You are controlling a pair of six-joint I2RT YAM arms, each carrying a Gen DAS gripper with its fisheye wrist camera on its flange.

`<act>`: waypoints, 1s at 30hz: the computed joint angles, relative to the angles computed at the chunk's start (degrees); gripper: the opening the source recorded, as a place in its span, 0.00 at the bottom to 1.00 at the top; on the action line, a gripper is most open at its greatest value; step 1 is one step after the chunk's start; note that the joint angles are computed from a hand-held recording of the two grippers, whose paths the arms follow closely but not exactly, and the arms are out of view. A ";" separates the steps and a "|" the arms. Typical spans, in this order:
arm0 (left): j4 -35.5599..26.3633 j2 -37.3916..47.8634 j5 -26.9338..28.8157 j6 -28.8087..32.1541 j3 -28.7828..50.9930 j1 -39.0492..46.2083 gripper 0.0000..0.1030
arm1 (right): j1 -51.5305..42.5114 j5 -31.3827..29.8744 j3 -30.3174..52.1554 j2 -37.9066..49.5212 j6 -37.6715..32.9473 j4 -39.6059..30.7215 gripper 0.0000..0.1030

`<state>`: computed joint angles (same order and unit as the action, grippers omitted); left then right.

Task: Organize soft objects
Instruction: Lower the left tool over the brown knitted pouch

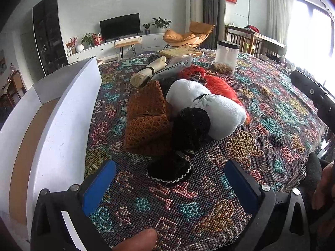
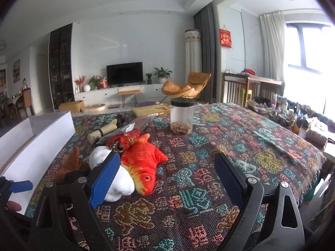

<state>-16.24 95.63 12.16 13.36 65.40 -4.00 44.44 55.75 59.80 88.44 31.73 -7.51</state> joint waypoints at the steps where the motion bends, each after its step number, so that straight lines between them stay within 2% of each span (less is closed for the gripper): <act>1: 0.15 -0.02 -0.15 -0.18 0.03 0.04 1.00 | 0.36 0.57 -1.00 -0.70 -0.77 1.64 0.90; 5: 0.52 0.11 -0.73 -0.67 0.12 0.19 1.00 | 0.93 0.89 -3.31 -2.12 -2.89 6.54 0.90; 9: 1.11 -0.16 -1.41 -0.14 -0.78 0.08 1.00 | 0.26 0.05 -1.33 -0.90 -1.09 3.07 0.90; 16: 0.25 1.16 -1.92 0.45 -1.34 -0.40 1.00 | 0.88 1.30 0.18 0.53 -0.89 1.11 0.90; 22: -1.01 7.14 -4.60 -1.82 1.24 -1.66 1.00 | 0.72 1.28 1.30 1.42 -0.27 -0.77 0.90; 26: -6.07 12.65 -4.60 -3.11 6.93 -1.94 1.00 | 0.51 0.53 1.09 1.41 -0.55 -0.39 0.90; 30: -6.44 14.67 -5.18 -3.31 9.77 -2.14 1.00 | 0.31 -0.19 0.90 1.29 -0.37 -0.26 0.90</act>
<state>-22.68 110.30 6.97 10.05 75.17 -6.14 44.75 55.56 60.70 89.73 31.37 -7.77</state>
